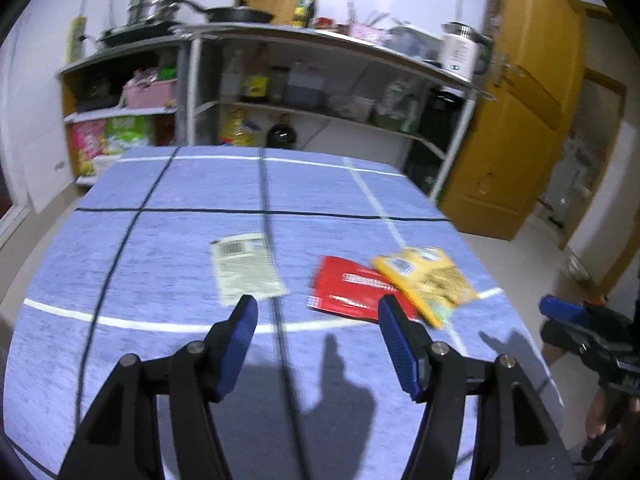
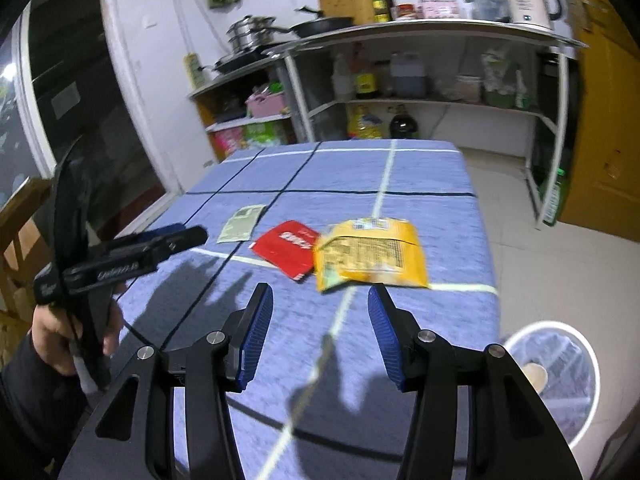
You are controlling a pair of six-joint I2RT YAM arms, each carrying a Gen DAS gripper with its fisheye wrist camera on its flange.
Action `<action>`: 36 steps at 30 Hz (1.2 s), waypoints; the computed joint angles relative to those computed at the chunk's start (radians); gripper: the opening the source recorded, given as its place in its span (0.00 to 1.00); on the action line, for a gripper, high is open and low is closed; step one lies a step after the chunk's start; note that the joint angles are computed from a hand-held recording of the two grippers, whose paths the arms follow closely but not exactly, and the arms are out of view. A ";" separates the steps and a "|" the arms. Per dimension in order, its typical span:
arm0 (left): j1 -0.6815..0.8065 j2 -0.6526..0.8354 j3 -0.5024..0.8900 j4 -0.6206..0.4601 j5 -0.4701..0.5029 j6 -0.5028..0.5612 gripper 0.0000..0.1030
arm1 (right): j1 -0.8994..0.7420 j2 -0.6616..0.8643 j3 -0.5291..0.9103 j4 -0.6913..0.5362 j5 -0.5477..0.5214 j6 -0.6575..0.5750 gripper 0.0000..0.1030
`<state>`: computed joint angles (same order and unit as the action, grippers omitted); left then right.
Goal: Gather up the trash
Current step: 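Move both tools back over the table toward the remaining trash, then grasp the green-white receipt with the left gripper while the right grasps the red wrapper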
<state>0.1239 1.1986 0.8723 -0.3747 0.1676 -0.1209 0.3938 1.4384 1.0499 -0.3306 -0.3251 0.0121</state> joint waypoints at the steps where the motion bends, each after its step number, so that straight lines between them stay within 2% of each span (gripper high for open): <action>1: 0.022 0.023 0.009 0.003 0.004 0.003 0.63 | 0.012 0.019 0.012 0.004 0.006 -0.002 0.49; 5: 0.083 0.144 0.076 0.003 0.028 0.007 0.63 | 0.050 0.092 0.066 0.018 0.027 -0.007 0.49; 7: 0.087 0.201 0.106 0.010 0.025 0.016 0.68 | 0.052 0.121 0.091 0.020 0.023 -0.007 0.49; 15: 0.057 0.443 0.274 -0.004 -0.075 -0.014 0.68 | 0.045 0.218 0.168 0.015 0.006 -0.010 0.49; 20: 0.011 0.497 0.321 -0.017 -0.153 0.007 0.68 | 0.040 0.261 0.196 0.008 0.004 -0.020 0.49; 21: 0.008 0.496 0.323 -0.021 -0.167 0.012 0.66 | 0.043 0.272 0.209 0.003 0.007 -0.027 0.49; 22: 0.002 0.494 0.322 -0.029 -0.191 0.028 0.59 | 0.045 0.281 0.223 -0.004 0.009 -0.036 0.49; 23: -0.001 0.489 0.318 -0.033 -0.212 0.049 0.56 | 0.048 0.293 0.240 -0.015 0.008 -0.048 0.49; 26: 0.012 0.461 0.292 -0.029 -0.208 0.087 0.35 | 0.062 0.333 0.294 -0.047 -0.002 -0.101 0.49; 31: 0.063 0.406 0.241 -0.027 -0.134 0.110 0.10 | 0.120 0.407 0.384 -0.093 0.079 -0.228 0.50; 36: 0.134 0.319 0.159 -0.017 -0.013 0.133 0.08 | 0.179 0.516 0.495 -0.150 0.133 -0.365 0.50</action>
<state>0.2579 1.5177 1.0315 -0.3915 0.1545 0.0121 0.5732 1.9543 1.5451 -0.4811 -0.1924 -0.3527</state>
